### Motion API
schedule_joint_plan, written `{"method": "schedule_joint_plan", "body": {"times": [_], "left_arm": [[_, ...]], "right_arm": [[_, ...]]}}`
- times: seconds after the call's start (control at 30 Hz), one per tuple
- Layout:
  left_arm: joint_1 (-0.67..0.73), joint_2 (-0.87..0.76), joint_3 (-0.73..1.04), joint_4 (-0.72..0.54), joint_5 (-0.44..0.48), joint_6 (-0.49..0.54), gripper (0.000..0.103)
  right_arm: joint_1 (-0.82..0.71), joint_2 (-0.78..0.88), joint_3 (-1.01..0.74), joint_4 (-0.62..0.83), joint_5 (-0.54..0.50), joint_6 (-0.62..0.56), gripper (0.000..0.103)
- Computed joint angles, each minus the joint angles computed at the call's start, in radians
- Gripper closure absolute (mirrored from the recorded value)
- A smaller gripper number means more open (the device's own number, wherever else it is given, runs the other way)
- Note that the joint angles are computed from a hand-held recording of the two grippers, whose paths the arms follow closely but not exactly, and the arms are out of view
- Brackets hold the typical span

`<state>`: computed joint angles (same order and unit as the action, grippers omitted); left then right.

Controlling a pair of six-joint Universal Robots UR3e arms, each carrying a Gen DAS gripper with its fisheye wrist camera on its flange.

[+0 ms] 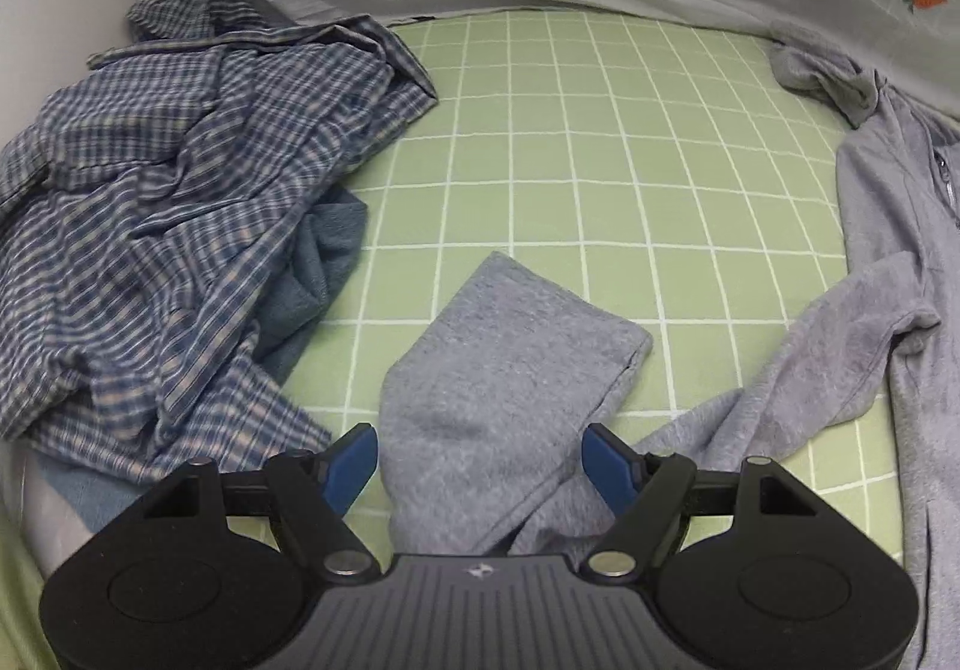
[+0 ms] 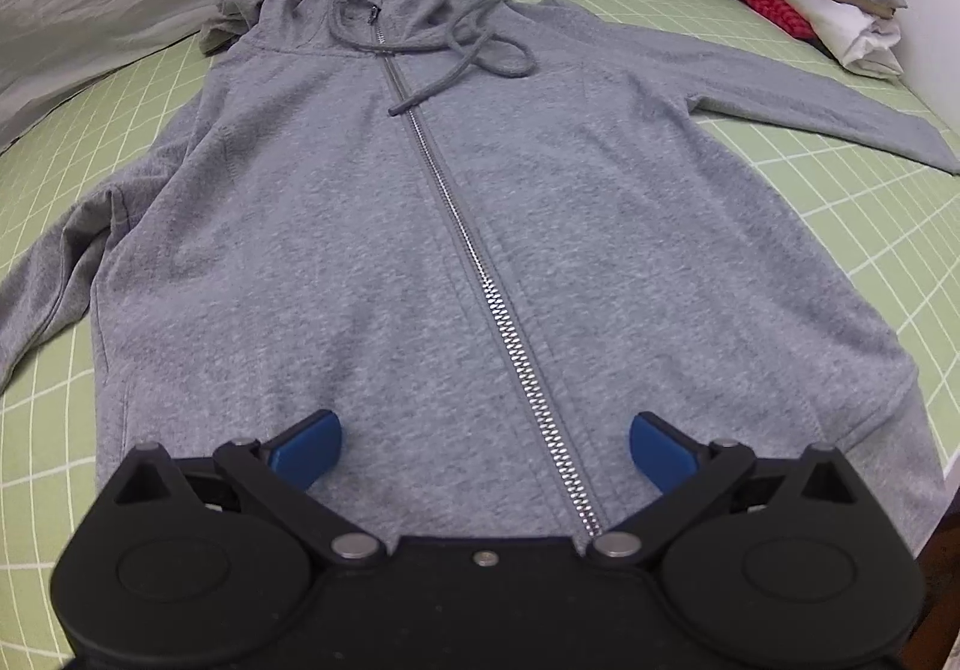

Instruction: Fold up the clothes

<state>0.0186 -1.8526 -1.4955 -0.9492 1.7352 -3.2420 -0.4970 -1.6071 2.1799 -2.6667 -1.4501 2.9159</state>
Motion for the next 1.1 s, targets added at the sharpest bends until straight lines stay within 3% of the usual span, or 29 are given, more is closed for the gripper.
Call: {"method": "schedule_joint_plan", "body": {"times": [0.17, 0.33, 0.43, 0.47, 0.5, 0.63, 0.83, 0.97, 1.1], "left_arm": [[0.022, -0.047, 0.010, 0.025, -0.066, 0.109, 0.023], [0.046, -0.050, -0.023, 0.047, -0.090, 0.112, 0.027], [0.068, -0.022, -0.060, 0.085, -0.096, 0.125, 0.062], [0.080, -0.009, -0.072, 0.093, -0.094, 0.111, 0.083], [0.093, 0.004, -0.084, 0.102, -0.095, 0.098, 0.088], [0.179, 0.148, -0.223, 0.227, -0.178, 0.094, 0.089], [0.246, 0.384, -0.371, 0.355, -0.161, 0.062, 0.089], [0.282, 0.531, -0.427, 0.339, -0.102, -0.024, 0.089], [0.351, 0.666, -0.489, 0.262, -0.123, -0.041, 0.089]], "right_arm": [[0.052, 0.001, 0.011, -0.031, -0.071, 0.101, 0.000], [0.076, 0.003, 0.015, -0.046, -0.106, 0.154, 0.000], [0.094, 0.007, 0.012, -0.050, -0.133, 0.183, 0.000], [0.101, 0.009, 0.012, -0.052, -0.142, 0.192, 0.000], [0.107, 0.010, 0.011, -0.054, -0.150, 0.201, 0.000], [0.122, 0.011, 0.014, -0.063, -0.171, 0.215, 0.000], [0.111, 0.005, 0.045, -0.110, -0.155, 0.188, 0.000], [0.107, 0.004, 0.056, -0.131, -0.146, 0.166, 0.000], [0.109, 0.006, 0.048, -0.122, -0.147, 0.154, 0.000]]}}
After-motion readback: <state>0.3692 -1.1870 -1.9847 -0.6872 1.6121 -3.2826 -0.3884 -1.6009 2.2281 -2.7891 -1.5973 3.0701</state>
